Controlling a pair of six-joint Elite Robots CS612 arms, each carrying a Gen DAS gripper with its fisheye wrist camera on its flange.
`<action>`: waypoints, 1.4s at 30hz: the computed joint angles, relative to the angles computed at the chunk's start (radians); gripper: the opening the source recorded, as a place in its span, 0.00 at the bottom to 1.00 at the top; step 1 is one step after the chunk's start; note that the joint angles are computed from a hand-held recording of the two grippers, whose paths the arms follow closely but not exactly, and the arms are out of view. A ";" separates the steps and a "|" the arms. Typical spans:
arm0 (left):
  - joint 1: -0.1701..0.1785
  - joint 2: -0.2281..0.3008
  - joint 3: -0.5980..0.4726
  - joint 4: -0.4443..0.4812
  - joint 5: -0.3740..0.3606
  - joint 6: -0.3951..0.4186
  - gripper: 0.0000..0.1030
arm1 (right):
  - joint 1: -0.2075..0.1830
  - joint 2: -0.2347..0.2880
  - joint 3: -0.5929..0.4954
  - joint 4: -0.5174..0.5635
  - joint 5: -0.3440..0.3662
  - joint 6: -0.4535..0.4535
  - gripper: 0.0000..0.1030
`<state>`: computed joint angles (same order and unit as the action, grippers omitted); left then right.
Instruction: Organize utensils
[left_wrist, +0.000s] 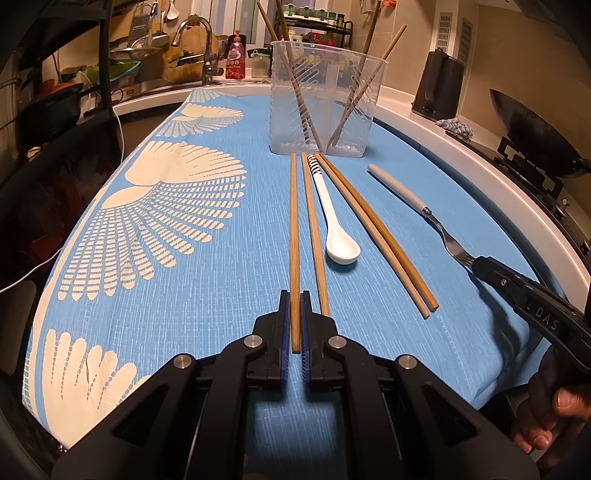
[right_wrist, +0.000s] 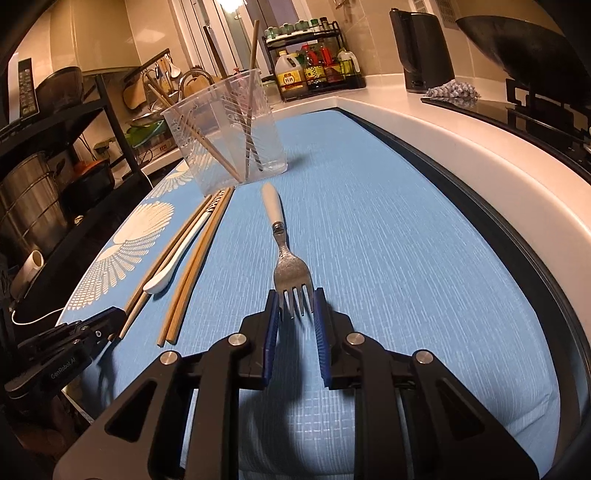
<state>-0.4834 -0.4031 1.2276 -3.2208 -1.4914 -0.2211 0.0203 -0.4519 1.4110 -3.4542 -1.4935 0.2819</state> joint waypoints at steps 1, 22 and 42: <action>0.000 0.000 0.000 0.000 0.000 0.000 0.05 | -0.001 0.001 0.000 -0.001 0.003 0.004 0.19; -0.016 -0.017 0.048 -0.213 0.080 0.069 0.05 | 0.009 -0.062 0.062 -0.135 -0.083 -0.051 0.16; -0.008 -0.039 0.026 -0.324 0.100 0.112 0.05 | 0.006 -0.104 0.039 -0.152 -0.132 -0.119 0.01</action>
<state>-0.4913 -0.4417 1.2535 -3.5444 -1.3909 -0.1093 0.0267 -0.5558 1.4505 -3.6062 -1.6255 0.1628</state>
